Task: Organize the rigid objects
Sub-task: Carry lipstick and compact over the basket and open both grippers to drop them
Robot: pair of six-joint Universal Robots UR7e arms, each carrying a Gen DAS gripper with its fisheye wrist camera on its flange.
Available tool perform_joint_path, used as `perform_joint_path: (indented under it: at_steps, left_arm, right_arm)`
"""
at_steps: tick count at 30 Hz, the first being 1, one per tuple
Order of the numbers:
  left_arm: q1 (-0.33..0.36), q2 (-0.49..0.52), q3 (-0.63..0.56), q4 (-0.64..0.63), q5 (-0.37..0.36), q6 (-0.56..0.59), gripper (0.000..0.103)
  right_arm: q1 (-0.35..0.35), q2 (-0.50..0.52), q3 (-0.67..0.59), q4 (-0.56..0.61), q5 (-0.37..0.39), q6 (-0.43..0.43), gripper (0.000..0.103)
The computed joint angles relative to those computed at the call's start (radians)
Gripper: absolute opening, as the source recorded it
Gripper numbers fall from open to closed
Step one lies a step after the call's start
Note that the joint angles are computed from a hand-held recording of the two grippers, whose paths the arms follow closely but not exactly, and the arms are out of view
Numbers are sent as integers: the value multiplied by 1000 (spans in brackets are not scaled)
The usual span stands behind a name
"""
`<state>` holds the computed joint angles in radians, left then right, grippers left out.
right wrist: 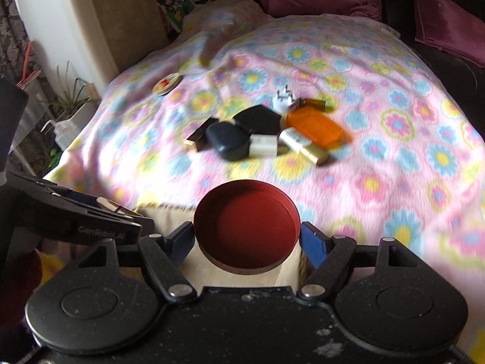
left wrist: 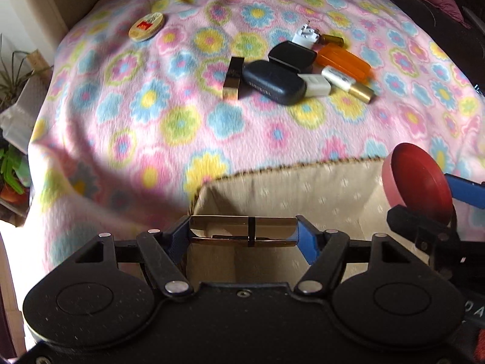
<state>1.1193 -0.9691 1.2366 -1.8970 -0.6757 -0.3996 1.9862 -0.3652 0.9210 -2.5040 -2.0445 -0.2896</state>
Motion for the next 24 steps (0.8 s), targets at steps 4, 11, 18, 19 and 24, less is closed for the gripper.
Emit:
perform_joint_path:
  at_steps: [4, 11, 18, 19, 24]
  left_arm:
    - [-24, -52, 85, -16, -5, -39, 66]
    - [-48, -105, 172, -38, -8, -100, 66]
    - [-39, -86, 170, 2, 23, -147, 66]
    - [-37, -87, 171, 0, 15, -148, 66]
    - [-37, -86, 173, 5, 18, -157, 66]
  right_arm:
    - [22, -65, 128, -71, -21, -14, 75]
    - [42, -134, 257, -136, -45, -15, 75]
    - [34, -113, 228, -81, -60, 13, 75]
    - [33, -113, 225, -72, -59, 21, 75]
    - [34, -109, 222, -63, -71, 28, 75]
